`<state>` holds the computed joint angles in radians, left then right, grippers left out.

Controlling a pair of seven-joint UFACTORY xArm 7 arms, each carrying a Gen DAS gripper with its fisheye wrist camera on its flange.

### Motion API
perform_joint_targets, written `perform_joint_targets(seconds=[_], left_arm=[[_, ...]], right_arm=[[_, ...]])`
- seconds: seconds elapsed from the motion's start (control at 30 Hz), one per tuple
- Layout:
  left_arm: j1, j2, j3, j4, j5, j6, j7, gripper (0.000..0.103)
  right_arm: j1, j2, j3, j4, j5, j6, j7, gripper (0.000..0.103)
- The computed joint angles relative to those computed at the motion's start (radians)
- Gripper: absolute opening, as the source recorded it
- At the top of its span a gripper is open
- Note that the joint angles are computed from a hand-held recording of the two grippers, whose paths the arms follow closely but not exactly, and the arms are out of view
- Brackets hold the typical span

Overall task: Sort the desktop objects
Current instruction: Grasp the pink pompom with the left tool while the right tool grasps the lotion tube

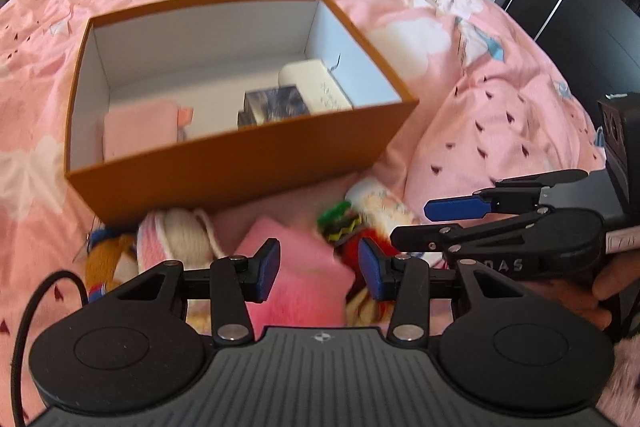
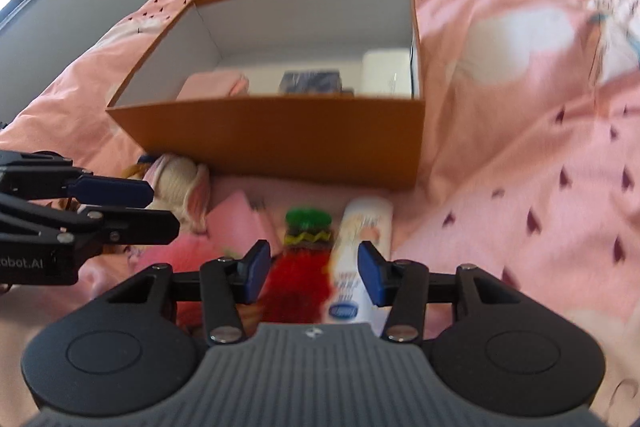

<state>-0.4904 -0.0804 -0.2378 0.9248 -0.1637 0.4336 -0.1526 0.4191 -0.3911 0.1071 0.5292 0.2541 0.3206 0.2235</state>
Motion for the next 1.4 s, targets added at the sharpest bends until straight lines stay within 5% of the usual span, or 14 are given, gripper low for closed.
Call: perform_joint_targets(seconds=[0.17, 0.43, 0.73, 0.87, 1.1, 1.4], left_arm=[[-0.005, -0.054, -0.009, -0.039, 0.024, 0.094, -0.026, 0.05], [0.002, -0.088, -0.028, -0.083, 0.112, 0.082, -0.141, 0.053], [0.005, 0.033, -0.017, 0.006, 0.159, 0.114, -0.124, 0.068], [-0.002, 0.083, -0.015, 0.032, 0.15, 0.139, -0.123, 0.068], [-0.001, 0.139, -0.006, 0.056, 0.108, 0.159, -0.139, 0.071], [0.002, 0.156, 0.002, 0.035, 0.121, 0.102, -0.173, 0.068]], right_arm=[[0.092, -0.026, -0.058, -0.021, 0.119, 0.064, -0.109, 0.051], [0.088, -0.016, -0.03, -0.011, 0.148, 0.08, -0.166, 0.047], [0.081, -0.007, -0.028, 0.004, 0.184, 0.121, -0.207, 0.046], [0.049, -0.022, 0.0, -0.01, 0.162, 0.106, -0.154, 0.045], [-0.113, -0.077, 0.084, -0.039, -0.062, 0.105, 0.125, 0.045], [-0.035, 0.041, -0.044, -0.002, 0.055, 0.139, 0.036, 0.042]])
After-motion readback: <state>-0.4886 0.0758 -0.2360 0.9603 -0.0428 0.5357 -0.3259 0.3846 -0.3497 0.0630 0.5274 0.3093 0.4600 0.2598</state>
